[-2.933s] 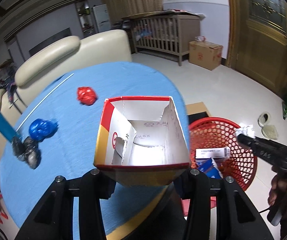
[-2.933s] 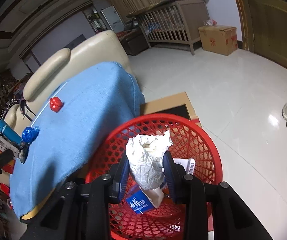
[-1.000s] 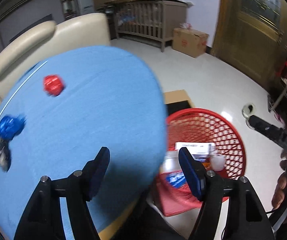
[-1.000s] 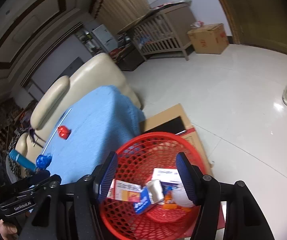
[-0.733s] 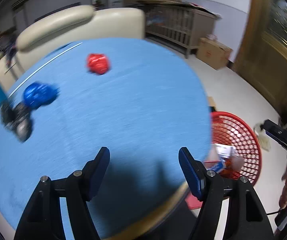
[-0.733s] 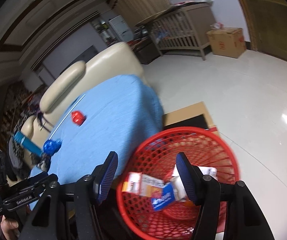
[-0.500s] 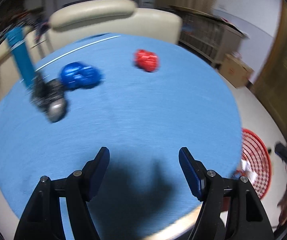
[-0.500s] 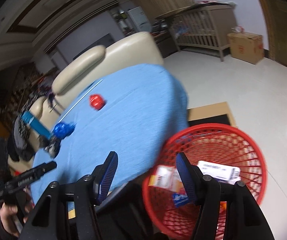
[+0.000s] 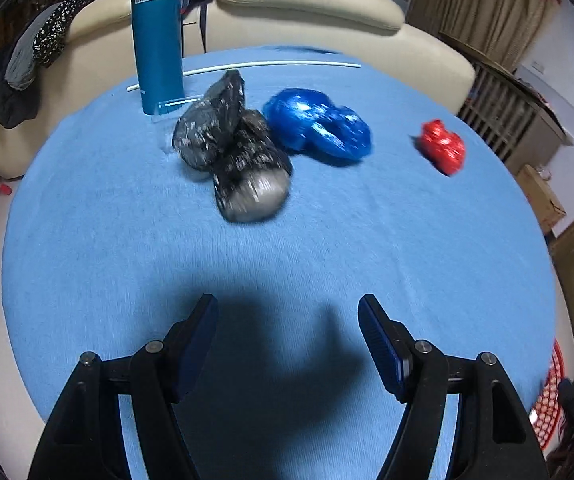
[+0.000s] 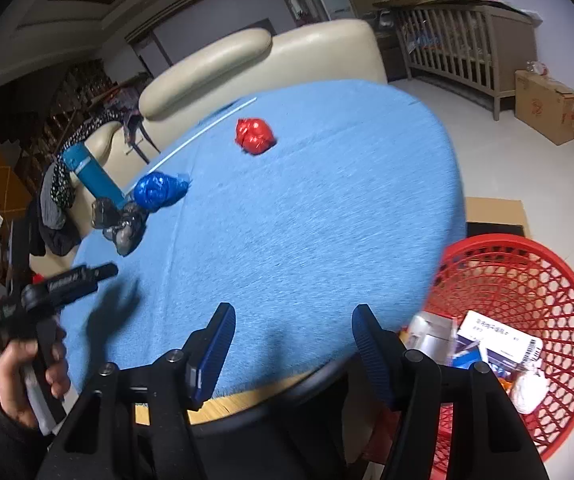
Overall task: Collect trash
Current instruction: 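Grasp the black plastic bags with the left tool, then grasp the blue plastic bag with the right tool while the left tool holds the black bags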
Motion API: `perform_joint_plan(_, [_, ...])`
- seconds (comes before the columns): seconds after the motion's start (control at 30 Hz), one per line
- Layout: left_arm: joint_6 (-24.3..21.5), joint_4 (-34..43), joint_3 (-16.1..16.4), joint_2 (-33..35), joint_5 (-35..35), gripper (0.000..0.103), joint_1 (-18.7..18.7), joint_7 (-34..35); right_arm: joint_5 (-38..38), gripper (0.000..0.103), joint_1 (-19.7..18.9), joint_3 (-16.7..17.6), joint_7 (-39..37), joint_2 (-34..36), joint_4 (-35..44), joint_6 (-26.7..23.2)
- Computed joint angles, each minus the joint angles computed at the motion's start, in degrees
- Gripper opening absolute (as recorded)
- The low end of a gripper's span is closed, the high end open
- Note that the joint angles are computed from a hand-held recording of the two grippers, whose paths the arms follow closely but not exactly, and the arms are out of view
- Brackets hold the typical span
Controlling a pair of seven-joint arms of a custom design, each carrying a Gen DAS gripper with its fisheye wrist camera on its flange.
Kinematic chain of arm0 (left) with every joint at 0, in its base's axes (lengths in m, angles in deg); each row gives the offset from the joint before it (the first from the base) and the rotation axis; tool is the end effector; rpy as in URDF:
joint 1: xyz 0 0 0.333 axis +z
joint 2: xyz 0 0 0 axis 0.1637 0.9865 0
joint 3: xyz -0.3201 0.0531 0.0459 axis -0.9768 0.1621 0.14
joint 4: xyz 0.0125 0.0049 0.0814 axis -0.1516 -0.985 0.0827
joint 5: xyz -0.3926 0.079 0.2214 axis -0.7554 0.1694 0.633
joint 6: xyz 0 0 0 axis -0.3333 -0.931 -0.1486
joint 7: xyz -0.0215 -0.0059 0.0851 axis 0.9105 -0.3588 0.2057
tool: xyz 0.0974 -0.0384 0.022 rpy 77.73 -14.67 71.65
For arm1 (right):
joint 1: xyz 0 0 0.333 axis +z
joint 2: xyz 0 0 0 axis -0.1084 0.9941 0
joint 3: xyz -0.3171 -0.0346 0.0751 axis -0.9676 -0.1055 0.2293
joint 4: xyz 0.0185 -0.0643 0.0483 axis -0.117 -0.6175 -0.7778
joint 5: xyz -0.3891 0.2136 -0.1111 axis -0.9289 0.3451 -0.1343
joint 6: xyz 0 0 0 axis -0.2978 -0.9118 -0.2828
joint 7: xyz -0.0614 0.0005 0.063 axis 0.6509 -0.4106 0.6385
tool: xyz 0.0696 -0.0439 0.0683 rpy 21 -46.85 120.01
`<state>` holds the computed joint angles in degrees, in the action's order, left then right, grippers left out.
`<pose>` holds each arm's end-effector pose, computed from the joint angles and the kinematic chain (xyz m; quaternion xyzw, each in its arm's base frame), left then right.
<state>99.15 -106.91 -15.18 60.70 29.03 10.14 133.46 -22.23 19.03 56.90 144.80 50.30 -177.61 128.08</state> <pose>0.5211 -0.0982 0.4936 -0.7876 0.5360 -0.2308 0.1978 0.4437 0.2363 0.5126 -0.6770 0.6301 -0.0946 0.3684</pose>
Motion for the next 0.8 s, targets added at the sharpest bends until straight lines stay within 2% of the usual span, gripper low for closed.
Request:
perform_joint_plan(0.23, [0.21,9.79,0.55,9.14,3.89,0.073,2.36,-1.85,0.36,0.065,0.5,0.59,-0.74,4.95,4.22,-1.44])
perform_joint_plan(0.43, [-2.57,17.21,2.42,17.05,6.95,0.073,2.1,-3.83,-1.12,0.065,-0.7,1.77,-0.05,8.41,8.07,-3.32])
perform_joint_plan(0.47, [-1.9,17.36,3.01,17.73,6.14,0.069,1.94,-3.12,-1.49,0.065,-0.86,1.95,0.03,9.19,9.02,-3.7])
perform_joint_plan(0.53, [-1.66,17.33,3.85,18.44,4.56,0.039,1.65,-0.33,-2.19,0.065,-1.07,2.3,0.03,10.54,10.73,-4.41])
perform_joint_plan(0.6, [1.34,15.16,4.48,17.26,2.21,0.038,1.51,2.07,-3.08,0.065,-1.26,2.71,0.0,11.99,12.6,-5.08])
perform_joint_plan(0.8, [4.42,7.62,4.78,10.96,-0.59,0.037,2.36,4.84,-6.3,0.065,-1.0,4.14,-1.67,21.68,24.22,-6.21])
